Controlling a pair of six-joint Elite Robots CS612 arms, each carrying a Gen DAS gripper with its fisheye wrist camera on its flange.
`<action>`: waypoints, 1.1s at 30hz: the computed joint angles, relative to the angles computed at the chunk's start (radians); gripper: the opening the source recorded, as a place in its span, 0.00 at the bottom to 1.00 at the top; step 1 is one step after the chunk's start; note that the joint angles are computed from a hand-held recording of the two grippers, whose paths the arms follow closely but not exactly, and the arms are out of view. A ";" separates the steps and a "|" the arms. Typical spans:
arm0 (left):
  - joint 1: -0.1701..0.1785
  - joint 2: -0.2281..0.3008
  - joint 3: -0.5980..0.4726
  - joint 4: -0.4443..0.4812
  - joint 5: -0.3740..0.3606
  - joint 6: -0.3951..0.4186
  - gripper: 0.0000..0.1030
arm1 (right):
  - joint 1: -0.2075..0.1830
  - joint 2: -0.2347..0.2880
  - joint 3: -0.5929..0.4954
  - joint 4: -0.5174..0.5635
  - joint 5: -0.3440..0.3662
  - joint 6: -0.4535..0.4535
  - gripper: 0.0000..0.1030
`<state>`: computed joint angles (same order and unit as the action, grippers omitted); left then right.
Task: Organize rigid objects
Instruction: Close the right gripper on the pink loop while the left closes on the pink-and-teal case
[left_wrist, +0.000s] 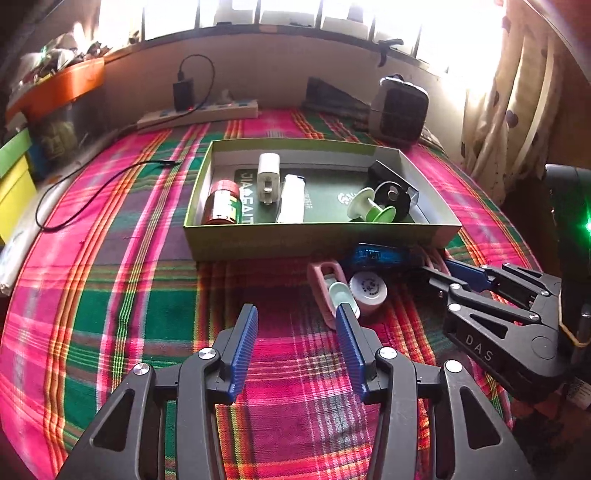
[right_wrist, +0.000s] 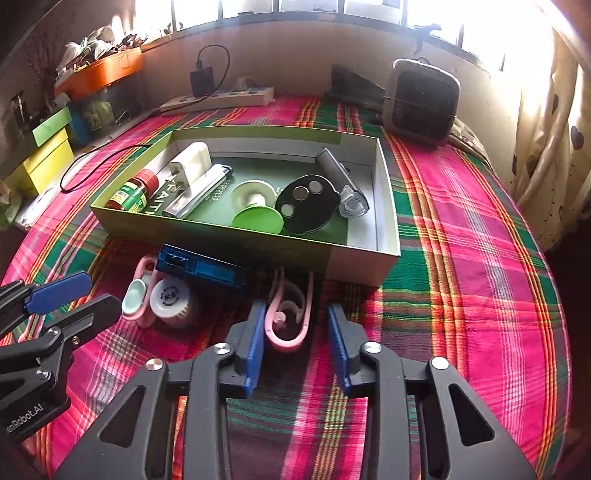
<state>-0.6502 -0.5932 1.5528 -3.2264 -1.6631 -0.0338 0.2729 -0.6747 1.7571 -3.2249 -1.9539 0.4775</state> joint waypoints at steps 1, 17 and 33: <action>-0.002 -0.001 0.002 -0.006 0.004 0.000 0.42 | -0.002 -0.001 0.004 -0.009 0.009 -0.003 0.24; -0.004 0.007 -0.018 0.011 -0.008 0.008 0.42 | -0.013 0.001 0.023 -0.082 0.057 -0.015 0.24; -0.014 0.022 -0.059 0.050 0.046 0.012 0.42 | -0.018 0.000 0.032 -0.103 0.081 -0.011 0.24</action>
